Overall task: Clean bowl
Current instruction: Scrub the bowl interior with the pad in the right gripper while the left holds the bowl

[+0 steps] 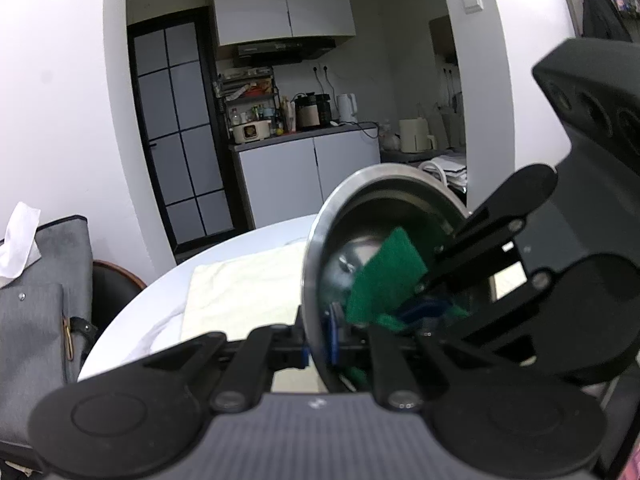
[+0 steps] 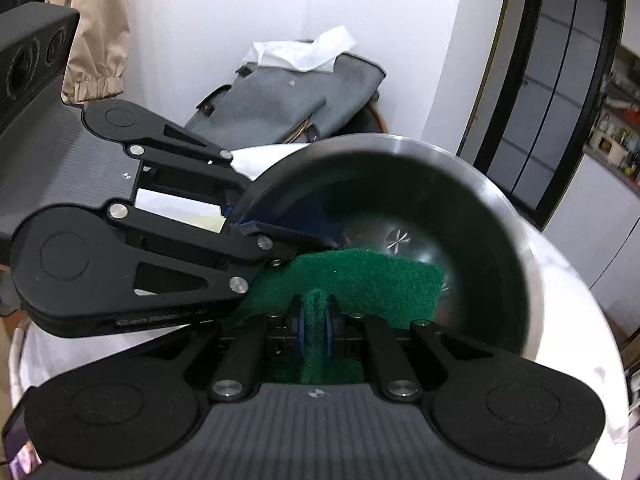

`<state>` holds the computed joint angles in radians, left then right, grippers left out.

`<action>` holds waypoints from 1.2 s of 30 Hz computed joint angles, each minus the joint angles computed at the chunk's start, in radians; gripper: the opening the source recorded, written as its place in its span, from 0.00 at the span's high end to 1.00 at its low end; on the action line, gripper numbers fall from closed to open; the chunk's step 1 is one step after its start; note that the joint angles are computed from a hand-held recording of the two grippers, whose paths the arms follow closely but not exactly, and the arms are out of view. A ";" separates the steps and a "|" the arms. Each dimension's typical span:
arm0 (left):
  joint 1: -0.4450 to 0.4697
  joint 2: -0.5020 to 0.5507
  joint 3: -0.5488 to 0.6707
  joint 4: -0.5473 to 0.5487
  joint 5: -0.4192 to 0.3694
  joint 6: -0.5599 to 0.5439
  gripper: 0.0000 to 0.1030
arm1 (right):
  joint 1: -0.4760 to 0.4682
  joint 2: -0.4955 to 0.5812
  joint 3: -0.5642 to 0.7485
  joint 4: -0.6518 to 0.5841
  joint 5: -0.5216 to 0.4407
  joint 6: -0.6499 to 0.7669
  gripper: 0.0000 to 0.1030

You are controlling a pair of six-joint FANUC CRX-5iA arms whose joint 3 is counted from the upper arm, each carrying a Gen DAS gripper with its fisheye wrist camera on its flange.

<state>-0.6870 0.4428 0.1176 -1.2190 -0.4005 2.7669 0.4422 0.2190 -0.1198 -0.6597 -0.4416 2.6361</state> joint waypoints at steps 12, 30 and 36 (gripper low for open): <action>-0.026 0.000 -0.009 -0.076 -0.008 0.045 0.89 | -0.051 -0.030 -0.012 -0.305 0.141 0.318 0.91; -0.035 -0.004 -0.017 -0.171 -0.011 0.155 0.90 | -0.062 -0.008 0.013 -0.221 -0.049 0.312 0.90; -0.029 -0.012 -0.021 -0.150 -0.003 0.130 0.90 | 0.019 -0.018 -0.020 0.067 -0.033 0.017 0.91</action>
